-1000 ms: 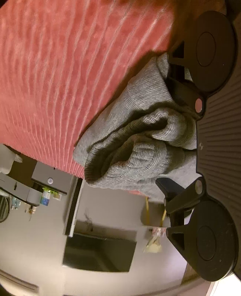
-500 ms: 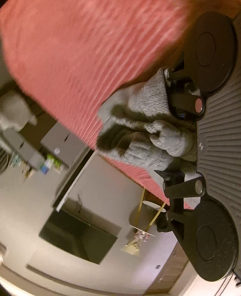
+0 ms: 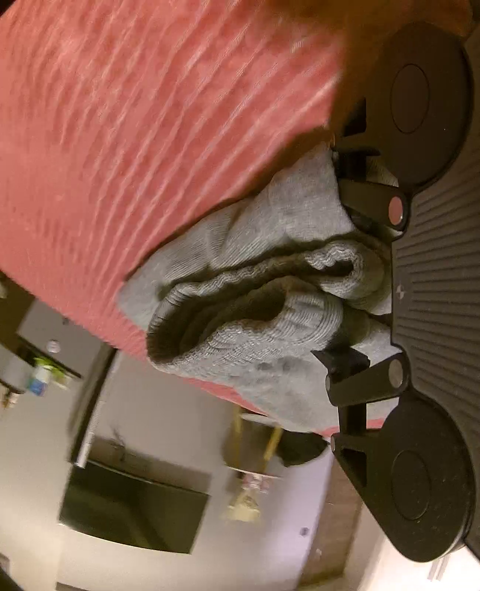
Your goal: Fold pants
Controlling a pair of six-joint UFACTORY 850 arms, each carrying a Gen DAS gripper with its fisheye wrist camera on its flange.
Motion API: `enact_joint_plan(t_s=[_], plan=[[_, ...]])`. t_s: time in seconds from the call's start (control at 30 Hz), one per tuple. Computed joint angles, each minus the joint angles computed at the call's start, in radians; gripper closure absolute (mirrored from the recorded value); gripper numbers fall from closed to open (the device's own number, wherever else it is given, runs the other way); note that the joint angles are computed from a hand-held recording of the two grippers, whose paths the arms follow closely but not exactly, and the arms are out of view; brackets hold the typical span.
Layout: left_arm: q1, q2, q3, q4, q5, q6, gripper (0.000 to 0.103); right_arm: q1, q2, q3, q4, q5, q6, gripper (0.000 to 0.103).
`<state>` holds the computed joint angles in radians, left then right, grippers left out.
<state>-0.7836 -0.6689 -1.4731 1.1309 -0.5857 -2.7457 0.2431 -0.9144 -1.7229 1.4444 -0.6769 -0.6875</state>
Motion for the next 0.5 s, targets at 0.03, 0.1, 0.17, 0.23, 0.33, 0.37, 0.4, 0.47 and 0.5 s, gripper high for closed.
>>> enact_joint_plan(t_s=[0.03, 0.1, 0.17, 0.23, 0.33, 0.37, 0.4, 0.47, 0.5], plan=[[-0.003, 0.018, 0.004, -0.07, -0.003, 0.078, 0.069, -0.011, 0.017, 0.013, -0.017, -0.008, -0.006, 0.039], [-0.014, 0.055, 0.009, -0.18, -0.018, 0.27, 0.065, -0.035, 0.06, 0.047, -0.054, -0.014, -0.011, 0.035], [-0.034, 0.07, 0.0, -0.182, -0.112, 0.363, 0.027, -0.047, 0.094, 0.068, -0.08, 0.012, -0.058, 0.021], [-0.048, 0.051, -0.047, -0.172, -0.27, 0.47, 0.023, -0.042, 0.106, 0.069, -0.073, 0.072, -0.153, 0.004], [-0.034, 0.054, -0.048, -0.087, -0.303, 0.511, 0.016, -0.03, 0.026, -0.057, -0.203, 0.046, -0.093, 0.004], [-0.019, 0.068, -0.024, -0.042, -0.23, 0.49, 0.013, -0.035, -0.015, -0.106, -0.226, -0.012, -0.068, 0.004], [0.003, 0.082, 0.001, -0.019, -0.131, 0.475, 0.013, -0.034, -0.063, -0.174, -0.276, -0.063, -0.002, 0.004], [0.049, 0.073, 0.011, -0.015, 0.016, 0.454, 0.013, -0.025, -0.15, -0.301, -0.352, -0.14, 0.085, 0.004], [0.074, 0.055, -0.002, -0.073, 0.061, 0.497, 0.013, -0.021, -0.182, -0.349, -0.389, -0.169, 0.107, 0.004]])
